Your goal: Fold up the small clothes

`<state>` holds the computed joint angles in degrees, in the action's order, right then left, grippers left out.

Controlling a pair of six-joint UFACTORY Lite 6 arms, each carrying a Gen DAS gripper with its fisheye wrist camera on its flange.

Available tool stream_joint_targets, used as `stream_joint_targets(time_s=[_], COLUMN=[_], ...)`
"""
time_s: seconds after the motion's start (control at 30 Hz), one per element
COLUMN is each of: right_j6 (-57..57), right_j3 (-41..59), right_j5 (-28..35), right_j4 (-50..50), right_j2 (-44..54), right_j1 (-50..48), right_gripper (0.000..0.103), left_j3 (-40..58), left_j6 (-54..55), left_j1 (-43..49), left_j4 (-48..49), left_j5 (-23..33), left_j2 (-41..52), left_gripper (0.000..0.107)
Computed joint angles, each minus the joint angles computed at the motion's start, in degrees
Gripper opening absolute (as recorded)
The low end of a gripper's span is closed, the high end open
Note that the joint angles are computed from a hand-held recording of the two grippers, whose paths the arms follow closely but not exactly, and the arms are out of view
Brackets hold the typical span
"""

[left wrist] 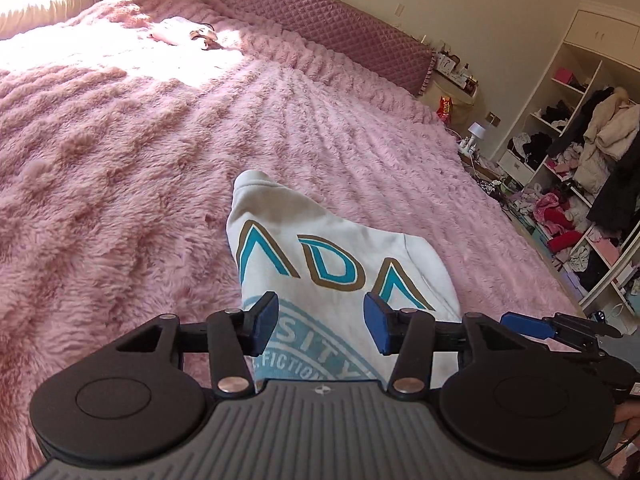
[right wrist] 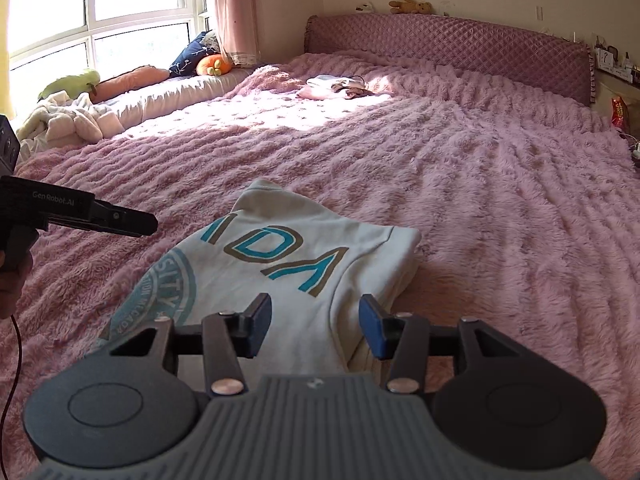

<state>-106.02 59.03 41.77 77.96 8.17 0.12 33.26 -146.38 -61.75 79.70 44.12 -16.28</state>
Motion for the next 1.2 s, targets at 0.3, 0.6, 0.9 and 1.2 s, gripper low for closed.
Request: stream_joint_targets(time_s=[0.3,0.6,0.9,1.2], right_j6=[-8.06,-5.34,21.33,57.93], right_j3=[-15.53,-14.40,-16.82,-23.46], right_j5=[1.80,-2.12,-5.17,-5.89], right_j4=[0.73,1.72,-11.32,-40.88], right_j2=[-5.37,-0.50,-17.56,-43.71], right_j1=[-5.30,-3.23,-1.21,6.78], right_gripper=[0.045,0.045,0.078,0.082], left_j3=[-1.49,0.33,17.22,43.68], left_j6=[-21.50,-20.81,3.50,14.52], left_j1=[-10.22,-9.87,-16.59,-25.25], left_j4=[2.58,2.90,-23.26,-36.74], left_j5=[4.57,1.83,13.31,33.84], left_j2=[8.20,14.23,12.01,26.84], left_gripper=[0.057,0.059,0.069,0.080])
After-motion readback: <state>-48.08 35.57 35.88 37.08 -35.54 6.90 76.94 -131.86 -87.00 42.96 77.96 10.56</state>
